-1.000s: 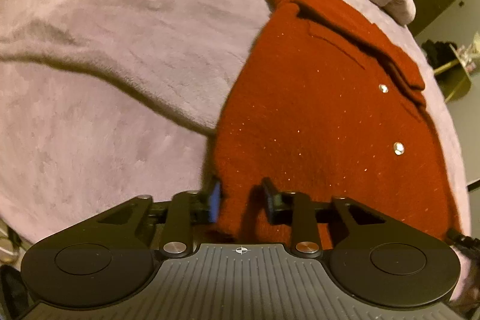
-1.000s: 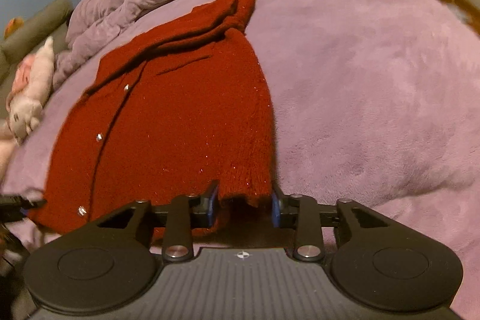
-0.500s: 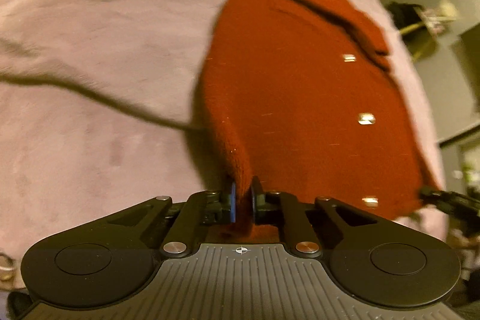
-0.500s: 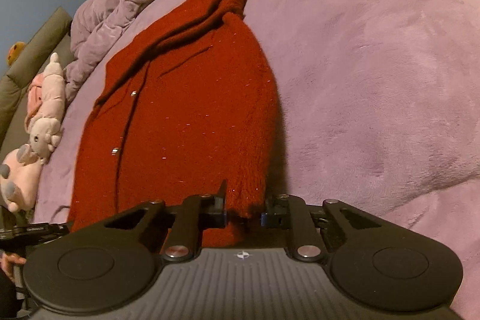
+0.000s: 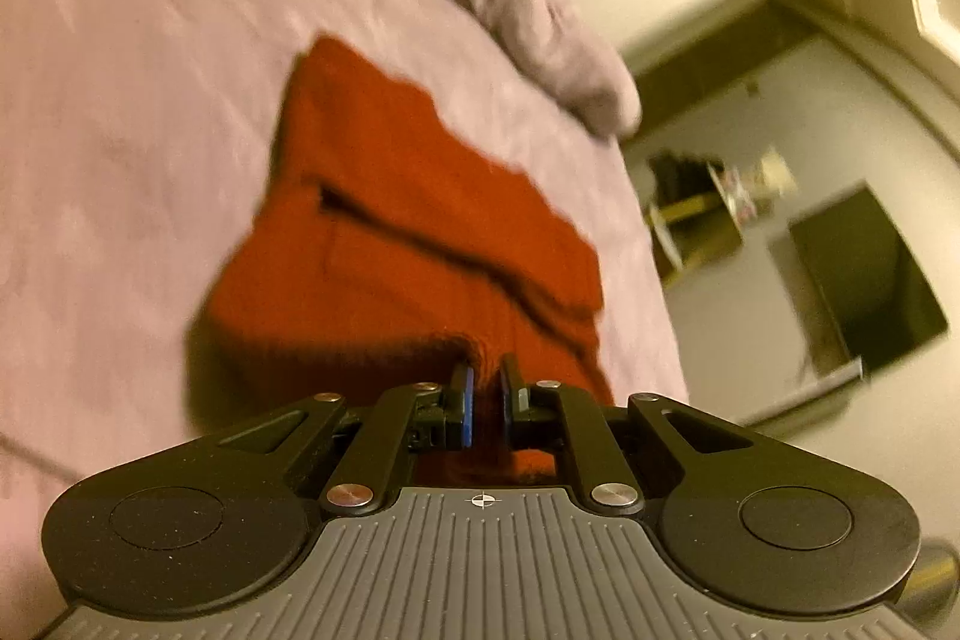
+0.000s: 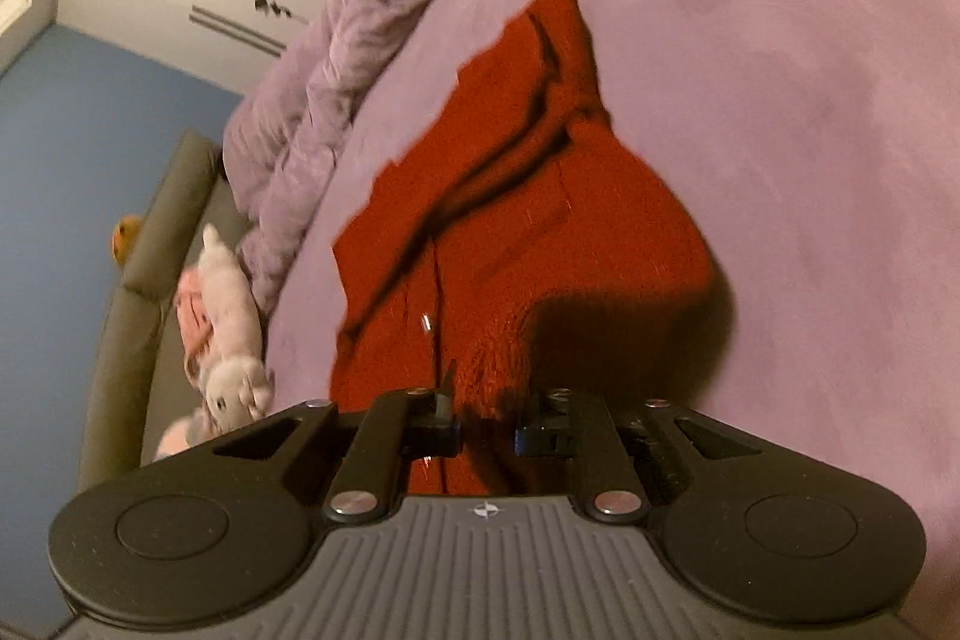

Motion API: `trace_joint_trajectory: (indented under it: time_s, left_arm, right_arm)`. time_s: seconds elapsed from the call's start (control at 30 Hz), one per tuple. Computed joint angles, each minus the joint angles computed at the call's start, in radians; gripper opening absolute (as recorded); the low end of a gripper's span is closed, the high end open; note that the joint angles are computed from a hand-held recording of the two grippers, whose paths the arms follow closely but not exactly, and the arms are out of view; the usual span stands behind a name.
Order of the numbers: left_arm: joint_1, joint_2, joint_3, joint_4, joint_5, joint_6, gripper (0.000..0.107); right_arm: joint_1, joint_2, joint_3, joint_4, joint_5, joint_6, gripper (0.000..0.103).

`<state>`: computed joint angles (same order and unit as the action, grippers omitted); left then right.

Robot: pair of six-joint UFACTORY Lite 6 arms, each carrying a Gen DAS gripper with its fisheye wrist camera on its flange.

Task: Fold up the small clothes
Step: 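Grasp the hem with both tools and fold it up toward the collar, then release the hem and open both tools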

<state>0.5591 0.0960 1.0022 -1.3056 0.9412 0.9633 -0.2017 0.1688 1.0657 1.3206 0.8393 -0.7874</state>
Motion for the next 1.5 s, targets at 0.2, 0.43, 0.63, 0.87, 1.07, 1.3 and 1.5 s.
trace_joint_trajectory:
  time_s: [0.2,0.43,0.63,0.87,1.07,1.3,1.5]
  left_arm:
    - [-0.034,0.19,0.177,-0.074,-0.164,-0.053,0.01]
    - [-0.065,0.38,0.346,-0.023,-0.324,-0.144,0.01]
    - [-0.1,0.496,0.438,0.035,-0.418,-0.194,0.01]
    - [-0.074,0.535,0.458,-0.058,-0.408,-0.178,0.013]
    - [-0.078,0.365,0.299,-0.158,-0.465,0.217,0.026]
    - [-0.208,0.349,0.281,0.109,-0.52,0.243,0.057]
    - [-0.264,0.472,0.403,0.254,-0.532,0.115,0.067]
  right_arm:
    - [0.058,0.226,0.257,0.021,-0.119,0.058,0.012]
    - [0.13,0.438,0.489,-0.082,-0.312,0.192,0.012]
    - [0.171,0.59,0.665,-0.27,-0.396,0.337,0.012]
    - [0.109,0.63,0.664,0.049,-0.342,0.09,0.038]
    - [0.139,0.39,0.367,0.248,-0.404,-0.429,0.047]
    - [0.473,0.36,0.348,0.102,-0.732,-0.811,0.046]
    - [0.58,0.535,0.546,-0.329,-0.771,-0.614,0.047]
